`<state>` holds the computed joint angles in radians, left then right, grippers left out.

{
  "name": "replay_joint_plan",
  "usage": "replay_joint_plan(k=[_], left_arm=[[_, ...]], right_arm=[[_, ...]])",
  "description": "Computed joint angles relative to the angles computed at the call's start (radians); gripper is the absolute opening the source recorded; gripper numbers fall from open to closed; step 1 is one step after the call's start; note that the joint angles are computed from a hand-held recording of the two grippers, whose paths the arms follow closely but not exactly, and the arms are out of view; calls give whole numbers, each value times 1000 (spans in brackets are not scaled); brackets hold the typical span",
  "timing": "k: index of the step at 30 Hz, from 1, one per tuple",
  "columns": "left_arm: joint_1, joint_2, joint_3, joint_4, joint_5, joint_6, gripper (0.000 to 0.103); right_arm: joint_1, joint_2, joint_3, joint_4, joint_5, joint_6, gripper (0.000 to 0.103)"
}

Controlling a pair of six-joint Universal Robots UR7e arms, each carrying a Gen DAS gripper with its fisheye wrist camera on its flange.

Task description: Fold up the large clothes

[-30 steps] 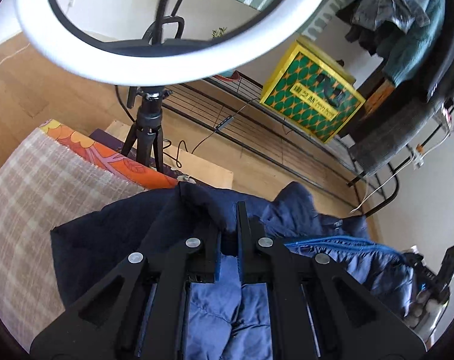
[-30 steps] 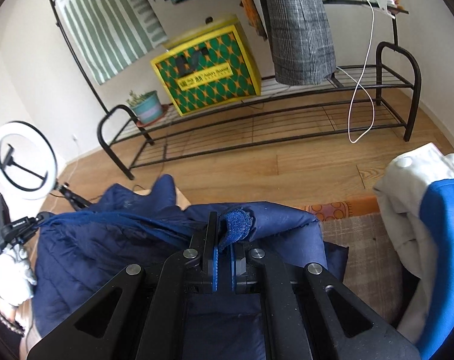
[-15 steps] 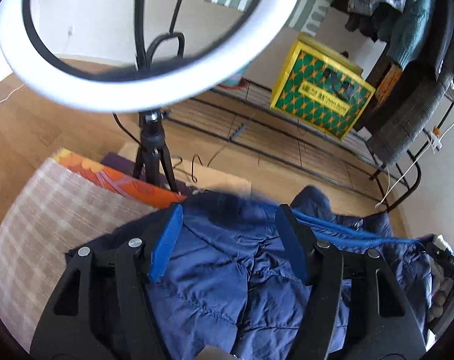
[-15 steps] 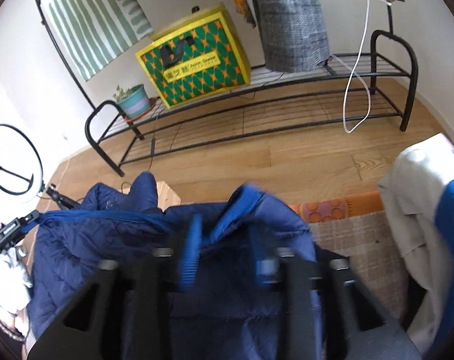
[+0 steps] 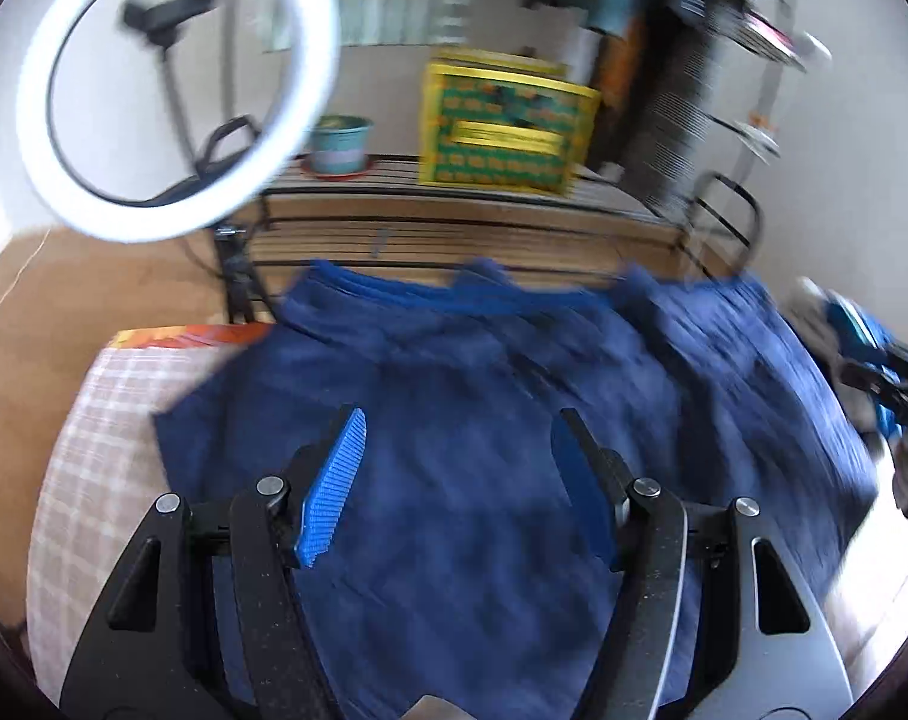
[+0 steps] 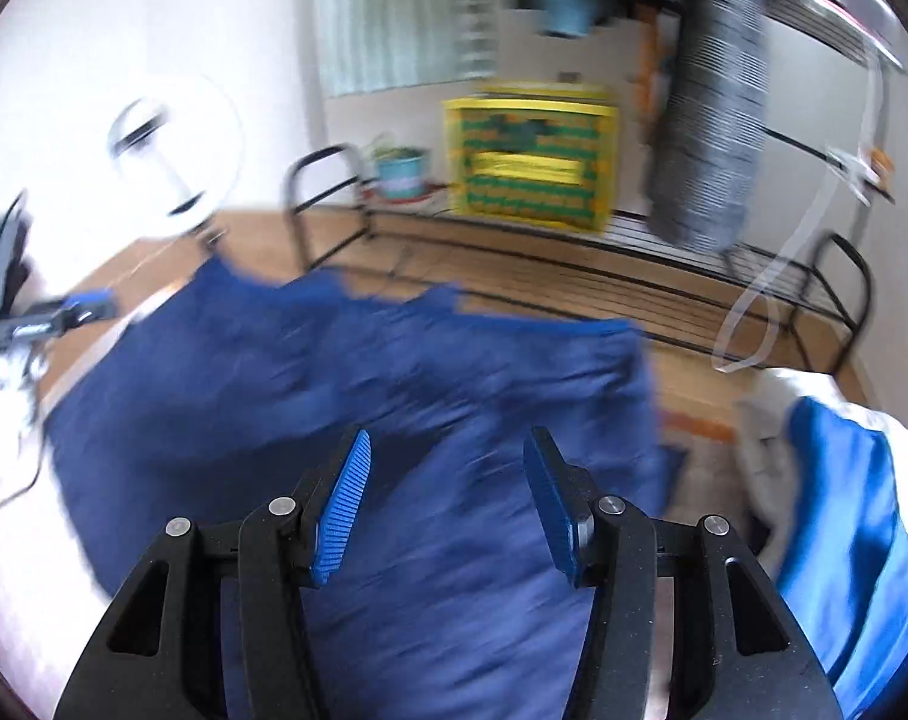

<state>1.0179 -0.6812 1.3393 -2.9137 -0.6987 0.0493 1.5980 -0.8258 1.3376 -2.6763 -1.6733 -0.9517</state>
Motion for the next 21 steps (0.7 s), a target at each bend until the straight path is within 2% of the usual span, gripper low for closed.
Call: replay_joint_plan(k=[3,5,7,10,15,19,21], left_arm=[[-26,13,45,10,-13,37,66],[-35,48,34,41,18,76,66],[-28,80,6,75,56,79,66],[2,110,-50,149,87,11,66],[31,137,-81,99,132,42,67],[30,113,-75,153,115,5,67],[21,85,-46,150,97,-1,67]], right_arm=[[14,-36,126,-14,8,-108,52],[29,-13,156,-71,-50,-183,52],[36,29,139,-115,-106,-208,52],[25,89,56,-90,-156,-118,52],[-4,136,-57,21,-194,17,50],[6,121,-34,19,-227,0,50],[-1,78,-5,60,-163,9,50]])
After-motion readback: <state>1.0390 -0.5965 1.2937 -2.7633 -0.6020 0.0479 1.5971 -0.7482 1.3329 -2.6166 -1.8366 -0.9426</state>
